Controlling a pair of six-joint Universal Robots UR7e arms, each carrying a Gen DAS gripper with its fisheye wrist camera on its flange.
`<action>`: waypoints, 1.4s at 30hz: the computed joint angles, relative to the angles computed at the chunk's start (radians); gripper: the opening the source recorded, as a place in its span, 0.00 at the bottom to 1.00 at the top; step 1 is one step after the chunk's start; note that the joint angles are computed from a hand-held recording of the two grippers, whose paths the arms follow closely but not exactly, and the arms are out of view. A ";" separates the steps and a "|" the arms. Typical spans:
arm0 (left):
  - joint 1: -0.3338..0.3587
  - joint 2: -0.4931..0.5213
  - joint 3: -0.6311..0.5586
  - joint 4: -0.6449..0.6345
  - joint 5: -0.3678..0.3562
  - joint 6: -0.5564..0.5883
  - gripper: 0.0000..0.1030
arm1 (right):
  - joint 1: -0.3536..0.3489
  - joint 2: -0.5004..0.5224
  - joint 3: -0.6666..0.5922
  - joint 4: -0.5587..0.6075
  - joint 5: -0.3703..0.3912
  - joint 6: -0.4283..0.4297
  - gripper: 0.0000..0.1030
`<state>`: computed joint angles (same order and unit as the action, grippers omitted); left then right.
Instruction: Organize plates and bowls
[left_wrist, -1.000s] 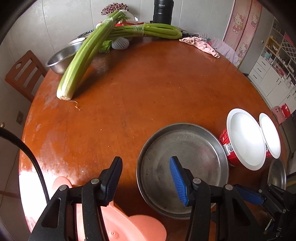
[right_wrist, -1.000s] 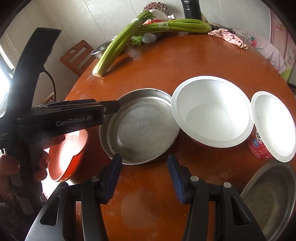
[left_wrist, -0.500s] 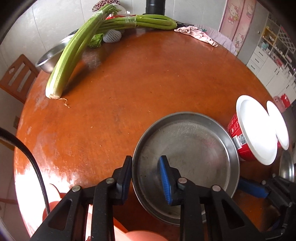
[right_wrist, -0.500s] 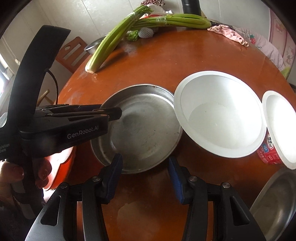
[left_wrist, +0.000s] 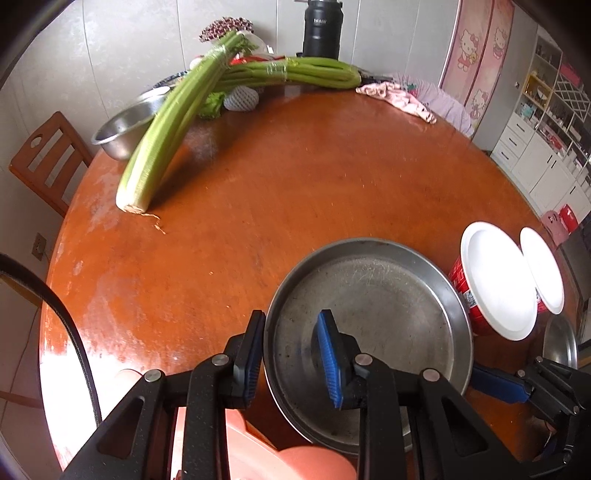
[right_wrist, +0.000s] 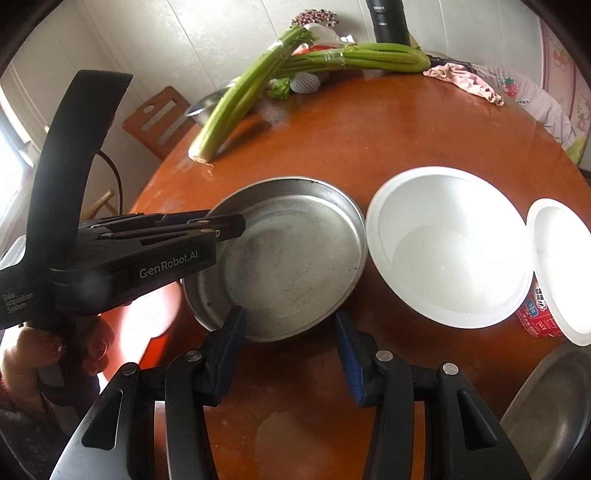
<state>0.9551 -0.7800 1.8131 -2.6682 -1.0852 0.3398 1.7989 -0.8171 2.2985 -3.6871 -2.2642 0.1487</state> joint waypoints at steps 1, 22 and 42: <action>-0.002 -0.003 0.003 -0.005 0.001 -0.001 0.29 | 0.007 0.002 -0.003 -0.004 -0.006 -0.007 0.48; -0.014 -0.102 0.073 -0.085 -0.045 -0.004 0.29 | 0.095 0.011 -0.007 -0.105 -0.067 -0.086 0.49; 0.026 -0.317 0.204 -0.157 0.018 -0.025 0.29 | 0.229 0.089 -0.107 -0.040 -0.041 -0.148 0.49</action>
